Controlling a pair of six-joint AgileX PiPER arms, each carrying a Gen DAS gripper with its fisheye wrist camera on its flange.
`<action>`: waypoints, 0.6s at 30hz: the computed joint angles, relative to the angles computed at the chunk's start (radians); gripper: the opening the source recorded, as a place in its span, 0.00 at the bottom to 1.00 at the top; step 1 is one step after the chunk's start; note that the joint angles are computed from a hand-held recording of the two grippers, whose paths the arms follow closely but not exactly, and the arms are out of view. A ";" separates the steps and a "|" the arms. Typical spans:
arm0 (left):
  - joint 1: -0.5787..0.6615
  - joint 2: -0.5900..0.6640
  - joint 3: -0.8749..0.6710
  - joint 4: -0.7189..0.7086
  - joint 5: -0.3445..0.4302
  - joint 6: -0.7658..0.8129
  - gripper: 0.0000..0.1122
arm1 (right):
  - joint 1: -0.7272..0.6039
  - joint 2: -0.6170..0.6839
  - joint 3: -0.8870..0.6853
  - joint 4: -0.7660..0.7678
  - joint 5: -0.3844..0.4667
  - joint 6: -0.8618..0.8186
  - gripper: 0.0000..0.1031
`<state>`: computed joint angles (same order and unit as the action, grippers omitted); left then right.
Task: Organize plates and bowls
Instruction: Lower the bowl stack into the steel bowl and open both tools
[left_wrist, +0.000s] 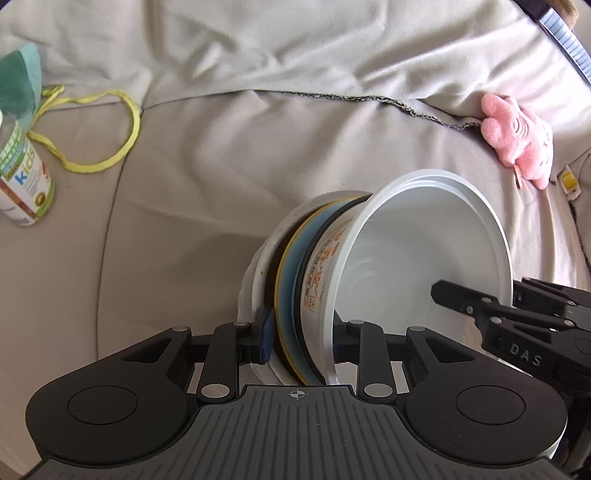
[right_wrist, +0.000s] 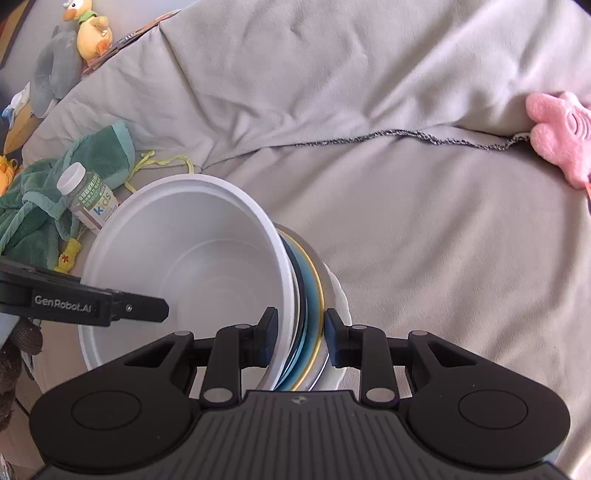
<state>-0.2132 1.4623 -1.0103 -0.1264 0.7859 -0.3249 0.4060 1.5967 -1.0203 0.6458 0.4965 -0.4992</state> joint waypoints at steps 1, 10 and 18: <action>0.026 -0.006 0.009 -0.044 0.002 0.040 0.27 | -0.005 -0.008 0.005 0.020 0.008 -0.023 0.30; 0.132 -0.139 0.073 -0.252 0.008 0.251 0.21 | -0.013 -0.075 0.015 0.032 -0.020 -0.026 0.43; 0.071 -0.227 0.103 -0.200 -0.093 0.237 0.20 | -0.031 -0.090 0.072 0.040 -0.011 -0.027 0.43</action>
<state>-0.1417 1.2348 -0.9075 -0.3266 0.6930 -0.0875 0.3747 1.5063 -0.9487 0.6854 0.4854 -0.5265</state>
